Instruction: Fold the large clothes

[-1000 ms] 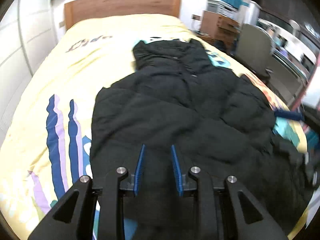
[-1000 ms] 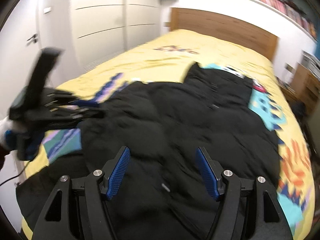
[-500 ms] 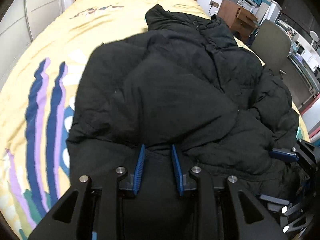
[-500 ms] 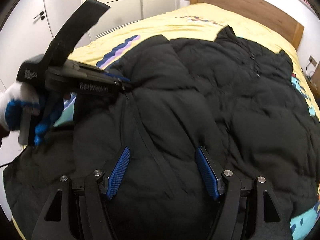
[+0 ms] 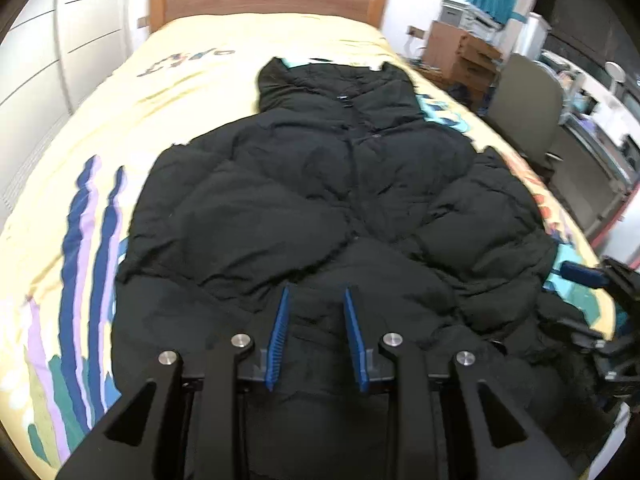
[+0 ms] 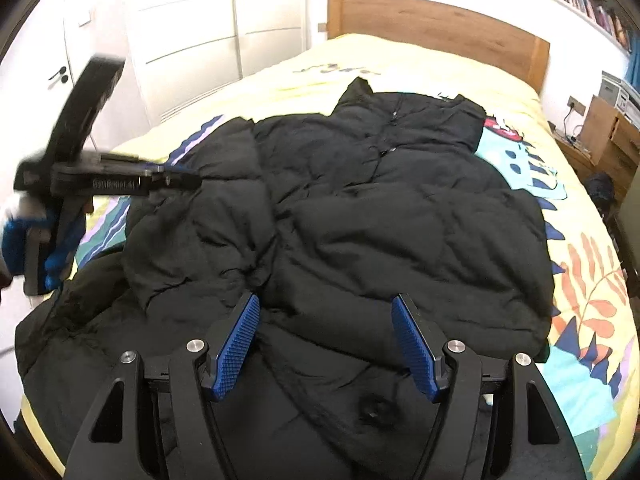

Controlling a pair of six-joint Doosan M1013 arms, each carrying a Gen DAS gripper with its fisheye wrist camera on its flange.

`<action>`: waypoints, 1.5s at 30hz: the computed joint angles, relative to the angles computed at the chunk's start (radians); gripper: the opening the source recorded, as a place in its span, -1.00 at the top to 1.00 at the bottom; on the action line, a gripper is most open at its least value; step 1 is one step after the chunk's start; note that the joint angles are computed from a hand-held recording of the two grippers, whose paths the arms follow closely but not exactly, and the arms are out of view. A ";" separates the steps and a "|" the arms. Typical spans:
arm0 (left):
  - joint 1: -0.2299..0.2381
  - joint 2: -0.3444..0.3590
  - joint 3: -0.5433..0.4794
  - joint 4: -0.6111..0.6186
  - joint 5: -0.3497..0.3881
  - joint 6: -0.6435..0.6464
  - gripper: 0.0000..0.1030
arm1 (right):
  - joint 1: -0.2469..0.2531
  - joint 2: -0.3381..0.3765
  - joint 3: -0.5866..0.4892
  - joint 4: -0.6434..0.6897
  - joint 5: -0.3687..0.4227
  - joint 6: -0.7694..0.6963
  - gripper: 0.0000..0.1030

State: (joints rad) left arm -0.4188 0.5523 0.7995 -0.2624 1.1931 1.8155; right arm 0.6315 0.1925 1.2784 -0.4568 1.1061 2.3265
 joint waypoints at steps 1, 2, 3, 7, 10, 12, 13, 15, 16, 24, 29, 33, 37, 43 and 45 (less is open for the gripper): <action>0.001 0.002 0.001 0.016 -0.004 -0.022 0.48 | -0.002 0.001 -0.004 0.008 -0.015 -0.005 -0.32; 0.006 0.009 -0.006 0.030 -0.005 -0.049 0.48 | -0.003 0.007 -0.014 0.013 -0.025 -0.013 -0.32; 0.008 0.014 -0.013 0.046 -0.008 -0.064 0.48 | -0.001 0.016 -0.026 0.016 -0.043 -0.029 -0.32; 0.022 0.047 -0.061 0.139 0.004 -0.106 0.48 | 0.001 0.071 -0.090 0.068 -0.108 -0.123 -0.32; 0.048 0.047 -0.052 0.100 0.012 -0.121 0.48 | 0.003 0.115 -0.136 0.120 -0.125 -0.190 -0.32; 0.059 0.038 -0.028 0.077 0.016 -0.113 0.47 | 0.001 0.147 -0.165 0.157 -0.120 -0.225 -0.32; 0.063 0.033 -0.009 0.073 0.021 -0.104 0.47 | -0.001 0.163 -0.177 0.171 -0.114 -0.236 -0.32; 0.064 0.024 0.018 0.076 0.025 -0.097 0.47 | -0.004 0.183 -0.189 0.184 -0.093 -0.243 -0.32; 0.065 0.020 0.030 0.075 0.023 -0.096 0.47 | -0.007 0.190 -0.189 0.189 -0.078 -0.240 -0.32; 0.063 -0.030 0.110 0.075 0.003 -0.115 0.47 | -0.027 0.138 -0.102 0.209 -0.062 -0.162 -0.32; 0.055 -0.059 0.132 0.101 0.007 -0.145 0.47 | -0.023 0.098 -0.068 0.175 -0.067 -0.121 -0.32; 0.043 -0.087 0.157 0.122 0.011 -0.155 0.46 | -0.020 0.059 -0.034 0.136 -0.077 -0.081 -0.32; 0.028 -0.114 0.191 0.154 0.010 -0.168 0.43 | -0.018 0.025 0.001 0.105 -0.081 -0.043 -0.32; 0.012 -0.136 0.210 0.167 0.003 -0.198 0.40 | -0.012 -0.001 0.028 0.072 -0.082 -0.015 -0.32; 0.008 -0.142 0.213 0.169 -0.001 -0.204 0.39 | -0.009 -0.006 0.035 0.065 -0.093 -0.009 -0.32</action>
